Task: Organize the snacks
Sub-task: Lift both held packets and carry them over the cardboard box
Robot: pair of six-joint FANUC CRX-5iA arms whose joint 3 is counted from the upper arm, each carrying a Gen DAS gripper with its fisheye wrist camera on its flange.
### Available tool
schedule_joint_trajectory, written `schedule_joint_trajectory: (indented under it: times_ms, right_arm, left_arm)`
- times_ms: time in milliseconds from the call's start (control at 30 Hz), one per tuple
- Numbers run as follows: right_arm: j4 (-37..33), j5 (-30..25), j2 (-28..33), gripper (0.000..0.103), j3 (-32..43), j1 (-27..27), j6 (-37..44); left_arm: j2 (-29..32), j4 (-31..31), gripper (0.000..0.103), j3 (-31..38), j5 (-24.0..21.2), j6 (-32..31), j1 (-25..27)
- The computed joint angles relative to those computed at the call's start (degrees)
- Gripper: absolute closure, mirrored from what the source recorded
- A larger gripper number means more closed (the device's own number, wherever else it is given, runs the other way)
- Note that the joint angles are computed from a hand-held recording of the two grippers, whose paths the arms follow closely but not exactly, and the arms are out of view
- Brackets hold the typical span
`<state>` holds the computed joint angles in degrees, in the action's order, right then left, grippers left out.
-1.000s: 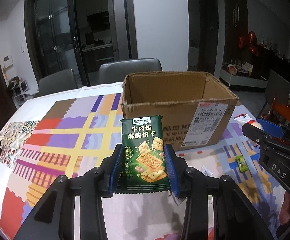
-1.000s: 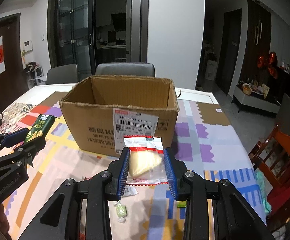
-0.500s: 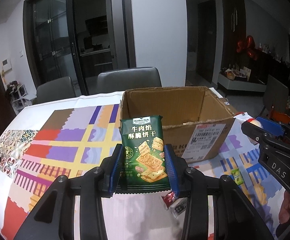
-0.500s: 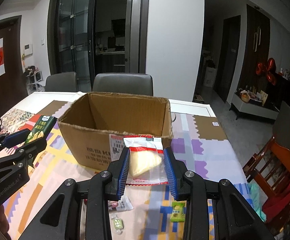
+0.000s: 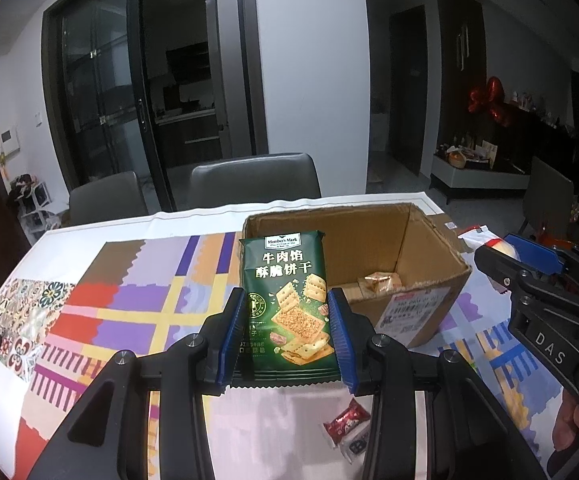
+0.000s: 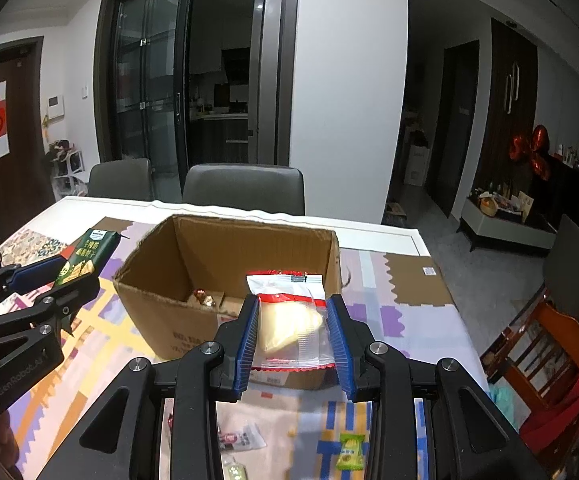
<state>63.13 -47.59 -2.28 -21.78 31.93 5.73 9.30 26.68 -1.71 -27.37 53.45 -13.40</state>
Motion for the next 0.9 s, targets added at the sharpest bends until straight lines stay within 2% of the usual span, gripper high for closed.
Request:
schedule_joint_trajectory:
  times_ms: [533,900]
  right_arm:
    - [-0.2,2.2,3.8,0.068,4.7,-2.8,2.0]
    - [-1.2,3.2,5.1,0.068,6.2,-3.8,2.9]
  left_arm:
    - [4.2,2.9,0.062,5.1,-0.5,-3.0,-0.4]
    - [7.5,1.9,0.062,9.3,-1.8,-1.9,-0.5]
